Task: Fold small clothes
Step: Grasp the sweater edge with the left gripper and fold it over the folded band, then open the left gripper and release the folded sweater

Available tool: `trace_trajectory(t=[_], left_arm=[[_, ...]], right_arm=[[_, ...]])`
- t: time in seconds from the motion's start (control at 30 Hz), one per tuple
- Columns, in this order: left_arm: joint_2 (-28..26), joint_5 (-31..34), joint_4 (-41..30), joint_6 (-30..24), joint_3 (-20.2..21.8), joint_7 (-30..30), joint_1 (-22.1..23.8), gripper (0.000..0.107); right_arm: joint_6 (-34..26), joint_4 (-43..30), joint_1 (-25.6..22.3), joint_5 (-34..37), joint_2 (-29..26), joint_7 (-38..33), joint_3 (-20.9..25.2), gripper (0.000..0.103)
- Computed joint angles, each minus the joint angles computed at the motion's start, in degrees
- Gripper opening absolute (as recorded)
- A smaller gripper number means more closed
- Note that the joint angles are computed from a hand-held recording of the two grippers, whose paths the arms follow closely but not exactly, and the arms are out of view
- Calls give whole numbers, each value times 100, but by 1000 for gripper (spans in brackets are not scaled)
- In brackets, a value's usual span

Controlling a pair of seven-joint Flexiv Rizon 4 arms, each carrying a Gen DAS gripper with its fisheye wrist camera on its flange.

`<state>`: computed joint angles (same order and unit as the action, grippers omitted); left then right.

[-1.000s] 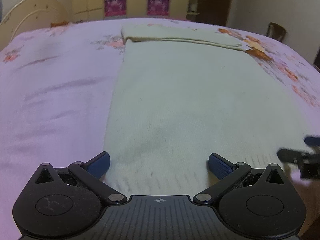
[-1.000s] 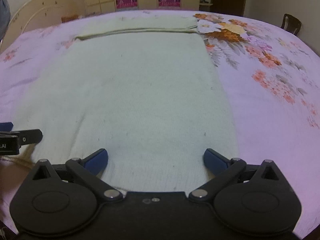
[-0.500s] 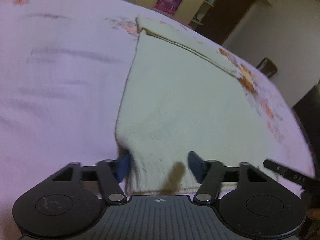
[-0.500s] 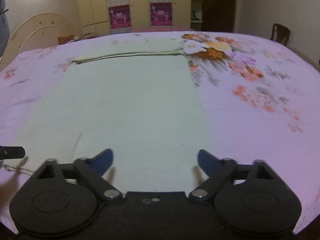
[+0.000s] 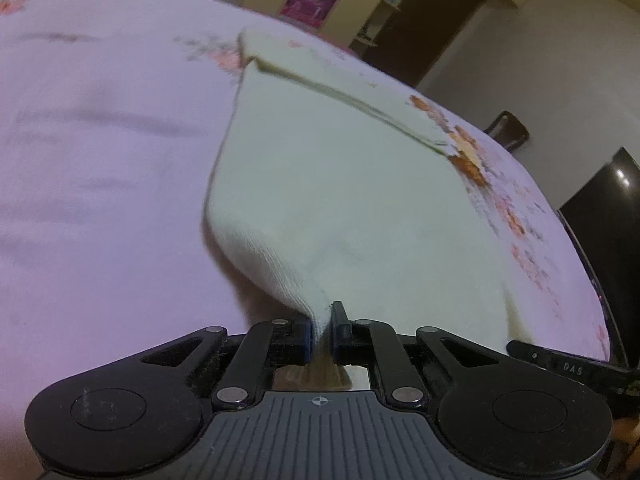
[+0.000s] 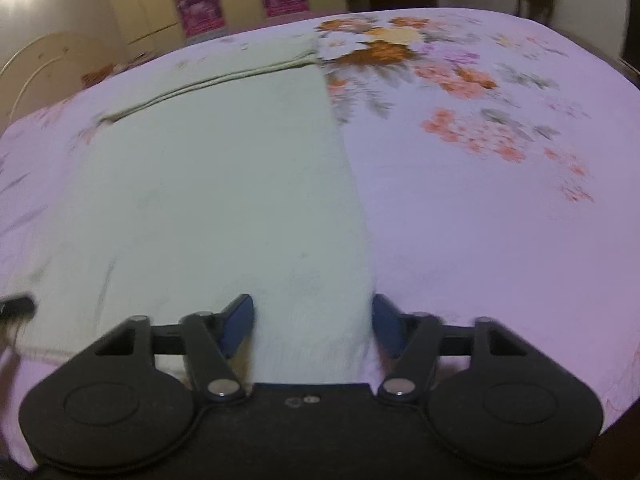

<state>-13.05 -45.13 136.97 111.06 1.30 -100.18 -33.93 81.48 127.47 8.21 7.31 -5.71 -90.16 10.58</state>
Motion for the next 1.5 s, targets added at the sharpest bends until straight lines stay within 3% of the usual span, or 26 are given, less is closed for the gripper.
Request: trace_trajectory(t=[0.03,0.07,0.13,0.3,0.43,0.7,1.0,1.07,1.13,1.2,1.3,1.37,1.4,1.43,1.47,1.5], left_arm=[[-27,-34,-64,57,55,99,-53,9],[-54,-99,-137,107,100,217,-103,9],[-131,-446,-334,280,221,580,-273,9],[-300,-453,-940,429,115,1049,178,9],[-666,54,-1673,279,39,959,866,9],[-1990,363,-3518,-357,494,566,1369,9],[-3617,370,-5574,-1675,1947,-415,1099,9],[-3929,376,-6021,-2406,2536,-912,1000,9],[-4163,469,-6424,-3052,2843,-1350,1072,10],[-4250,589,-6671,-3332,2717,-1395,1273,10],[-4325,804,-6915,-3331,2589,-1457,1444,11],[-4339,943,-6996,-3176,2441,-1425,1569,23],[-4403,903,-7067,-3187,2538,-1476,1551,47],[-4434,1132,-7117,-3266,2822,-1874,1465,88],[-4503,1242,-7122,-3306,3229,-2257,1301,101],[-4528,1489,-7045,-3152,3547,-2659,1173,103]], right_arm=[[-131,-88,-56,226,15,-297,109,7],[-166,-122,-38,246,20,-374,114,7],[-487,-518,-181,1140,5,-959,287,7],[-918,-1671,-352,2901,-173,-2045,322,7],[-1049,-2716,-426,3409,-714,-2436,280,7],[-1093,-4886,-342,2660,-2426,-1683,343,7],[-1745,-7444,-100,1407,-4441,-466,341,7],[-2075,-8098,-79,1177,-4854,-165,365,7],[-2679,-8918,-39,804,-5349,290,371,8],[-3203,-9681,22,844,-5766,622,287,13],[-3358,-10174,124,727,-6077,893,127,31],[-3209,-10381,199,601,-6226,957,-25,39],[-3176,-10575,239,509,-6354,1031,-109,44],[-3096,-10647,259,449,-6409,1116,-170,54],[-3073,-10704,272,388,-6450,1153,-207,56],[-3077,-10729,283,311,-6467,1114,-242,56]])
